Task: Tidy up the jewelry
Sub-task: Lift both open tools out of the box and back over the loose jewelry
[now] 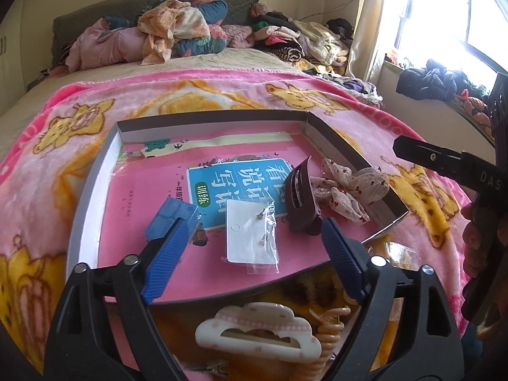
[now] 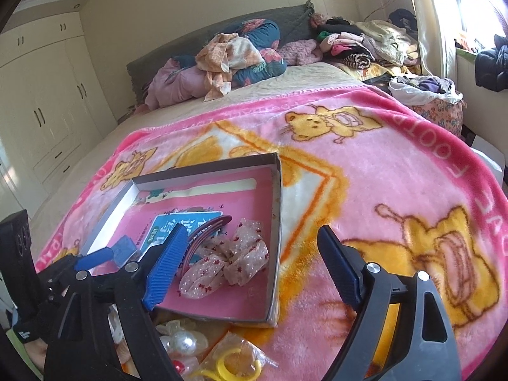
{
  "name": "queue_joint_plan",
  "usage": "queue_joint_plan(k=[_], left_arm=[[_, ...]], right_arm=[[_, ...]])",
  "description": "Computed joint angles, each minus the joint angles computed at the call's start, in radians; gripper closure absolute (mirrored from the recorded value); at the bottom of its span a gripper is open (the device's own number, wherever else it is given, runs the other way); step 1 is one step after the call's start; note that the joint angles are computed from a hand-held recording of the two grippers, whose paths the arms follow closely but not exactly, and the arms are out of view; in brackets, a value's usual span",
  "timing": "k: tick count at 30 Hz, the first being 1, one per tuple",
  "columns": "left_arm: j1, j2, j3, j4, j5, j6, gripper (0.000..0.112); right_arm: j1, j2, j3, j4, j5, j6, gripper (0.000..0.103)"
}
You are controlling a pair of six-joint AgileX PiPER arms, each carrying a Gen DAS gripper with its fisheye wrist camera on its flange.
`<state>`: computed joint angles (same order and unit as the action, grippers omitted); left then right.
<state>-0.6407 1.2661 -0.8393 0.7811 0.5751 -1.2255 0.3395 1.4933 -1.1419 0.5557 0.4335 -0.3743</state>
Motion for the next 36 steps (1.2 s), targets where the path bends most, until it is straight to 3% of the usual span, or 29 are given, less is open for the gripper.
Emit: queue_joint_plan(k=[11,36], left_arm=[[-0.098,-0.074,0.000,0.083,0.126,-0.088,0.023],[-0.342,-0.252,0.051,0.199,0.424,-0.261,0.021]], right_arm=[[0.004,-0.108,0.075,-0.005,-0.009,-0.008,0.020],[0.098,-0.360,0.232,-0.138,-0.019,0.063,0.020]])
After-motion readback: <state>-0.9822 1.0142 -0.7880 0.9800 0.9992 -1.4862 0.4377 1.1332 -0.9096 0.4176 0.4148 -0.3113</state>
